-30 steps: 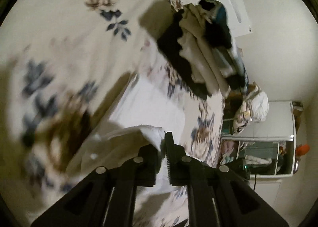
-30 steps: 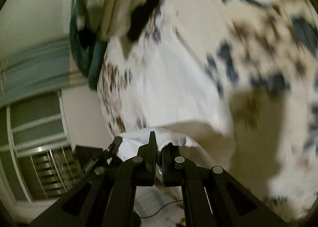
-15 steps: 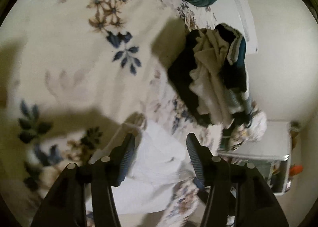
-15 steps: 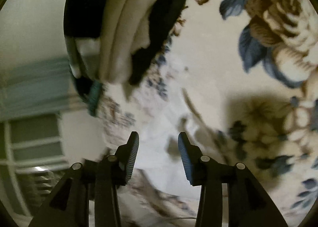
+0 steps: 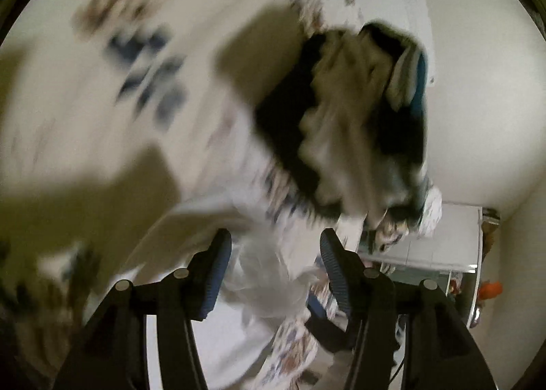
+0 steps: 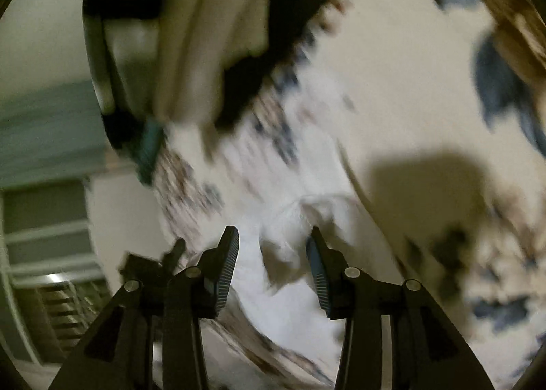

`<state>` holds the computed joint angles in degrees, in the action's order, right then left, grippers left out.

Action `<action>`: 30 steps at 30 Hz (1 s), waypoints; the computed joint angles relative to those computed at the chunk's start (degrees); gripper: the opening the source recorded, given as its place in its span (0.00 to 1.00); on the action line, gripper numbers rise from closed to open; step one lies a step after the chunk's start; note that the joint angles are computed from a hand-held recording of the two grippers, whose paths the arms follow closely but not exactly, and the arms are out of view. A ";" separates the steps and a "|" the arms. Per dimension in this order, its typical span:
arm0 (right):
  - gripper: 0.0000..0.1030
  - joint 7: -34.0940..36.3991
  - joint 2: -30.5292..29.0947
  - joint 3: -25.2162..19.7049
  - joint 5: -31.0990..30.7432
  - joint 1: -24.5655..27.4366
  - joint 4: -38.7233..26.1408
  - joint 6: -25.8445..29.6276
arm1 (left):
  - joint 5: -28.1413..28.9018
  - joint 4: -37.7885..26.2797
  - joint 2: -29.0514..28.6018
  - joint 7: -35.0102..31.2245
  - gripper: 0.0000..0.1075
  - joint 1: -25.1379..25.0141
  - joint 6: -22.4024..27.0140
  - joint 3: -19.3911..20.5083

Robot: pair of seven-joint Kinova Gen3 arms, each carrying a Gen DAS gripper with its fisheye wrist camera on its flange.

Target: Fold small clothes

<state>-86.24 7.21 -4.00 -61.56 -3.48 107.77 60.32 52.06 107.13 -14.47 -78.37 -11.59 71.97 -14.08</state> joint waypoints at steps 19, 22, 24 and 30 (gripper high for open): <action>0.06 -9.38 2.03 -1.56 22.50 -4.47 -6.54 -0.27 | -25.13 -6.74 1.55 -2.80 0.03 4.67 0.67 9.18; 0.04 -13.52 1.12 -1.18 27.82 -6.72 -8.66 -1.43 | -24.94 -7.41 3.03 -3.33 0.03 5.11 -0.52 8.19; 0.03 -14.67 2.34 -1.95 28.82 -6.07 -10.46 -0.08 | -23.07 -8.04 4.80 -5.22 0.03 4.80 1.15 6.31; 0.30 -13.11 -0.19 -0.94 28.87 -3.71 -11.45 8.67 | -19.83 -7.78 0.53 -6.34 0.23 1.54 9.37 3.40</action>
